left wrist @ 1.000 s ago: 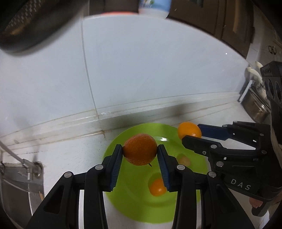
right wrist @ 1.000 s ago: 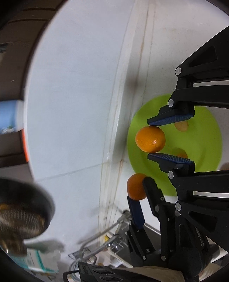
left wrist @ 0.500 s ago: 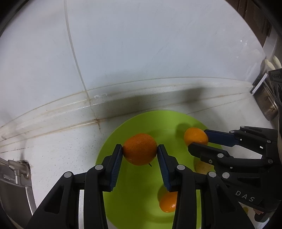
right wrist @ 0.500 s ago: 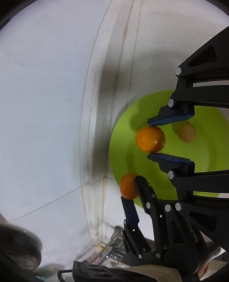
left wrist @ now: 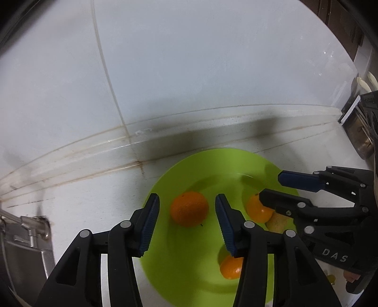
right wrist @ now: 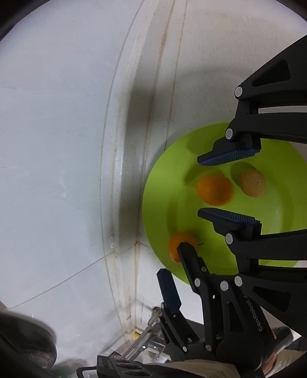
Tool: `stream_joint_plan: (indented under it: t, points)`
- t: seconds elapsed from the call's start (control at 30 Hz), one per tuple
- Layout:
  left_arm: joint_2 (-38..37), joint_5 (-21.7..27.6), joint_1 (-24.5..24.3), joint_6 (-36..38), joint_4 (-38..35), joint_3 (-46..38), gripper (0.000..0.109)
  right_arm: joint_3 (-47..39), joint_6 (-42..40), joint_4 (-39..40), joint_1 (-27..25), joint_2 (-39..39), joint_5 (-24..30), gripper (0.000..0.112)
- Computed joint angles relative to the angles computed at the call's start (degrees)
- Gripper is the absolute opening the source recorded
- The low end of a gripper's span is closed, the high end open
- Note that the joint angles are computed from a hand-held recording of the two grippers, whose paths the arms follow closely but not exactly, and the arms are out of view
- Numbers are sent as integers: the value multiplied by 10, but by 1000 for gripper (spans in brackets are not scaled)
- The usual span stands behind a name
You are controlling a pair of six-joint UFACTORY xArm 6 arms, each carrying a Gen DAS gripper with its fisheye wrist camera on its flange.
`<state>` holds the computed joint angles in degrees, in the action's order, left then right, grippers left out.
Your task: Organize fruits
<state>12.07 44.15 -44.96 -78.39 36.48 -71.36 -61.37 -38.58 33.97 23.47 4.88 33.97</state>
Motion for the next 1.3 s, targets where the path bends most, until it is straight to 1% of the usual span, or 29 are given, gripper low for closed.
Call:
stream_joint_plan:
  t: [0.03,0.1,0.27,0.33,0.37,0.47,0.53,0.57,0.6,0.63,0.73,0.8,0.87,0.97,1.03,1.1,1.3]
  points:
    - [-6,3,-3,-1,3,2,49,2,-4,5,-1,-5,2,38]
    - [-17,26,-14,-11,17,0,51,11,-4,6,-4,-20,0,38]
    - [-43,72,-48,-41,64,-3,55,43,-33,30,-8,-71,-6,38]
    - [-56,85,-62,-56,80,1,61,63,-48,46,-7,-100,-16,38]
    - [-61,94,-71,-65,90,0,62,72,-58,54,-8,-114,-18,38]
    - [-72,125,-101,-91,120,-4,63,101,-82,74,-11,-156,-25,38]
    - [-76,149,-123,-116,140,-7,70,126,-98,82,-10,-189,-40,38]
    - [-78,162,-133,-125,145,-10,71,139,-108,88,-12,-207,-43,40]
    - [-80,173,-144,-131,150,-11,71,147,-112,92,-14,-220,-40,46]
    - [-82,178,-149,-136,155,-10,72,159,-116,100,-14,-238,-38,47]
    - [-88,212,-181,-150,169,-15,76,187,-134,112,-22,-284,-26,47]
    - [-86,243,-206,-158,180,-23,78,211,-142,116,-24,-320,-29,47]
    - [-85,261,-227,-164,185,-26,81,234,-143,113,-25,-356,-29,47]
    - [-82,291,-260,-176,189,-38,82,264,-156,118,-36,-408,-14,47]
    - [-75,308,-277,-184,190,-49,84,275,-163,124,-51,-435,11,47]
    - [-72,329,-297,-192,194,-58,85,288,-167,129,-61,-459,30,47]
    - [-59,374,-344,-202,201,-81,86,343,-175,122,-82,-557,64,47]
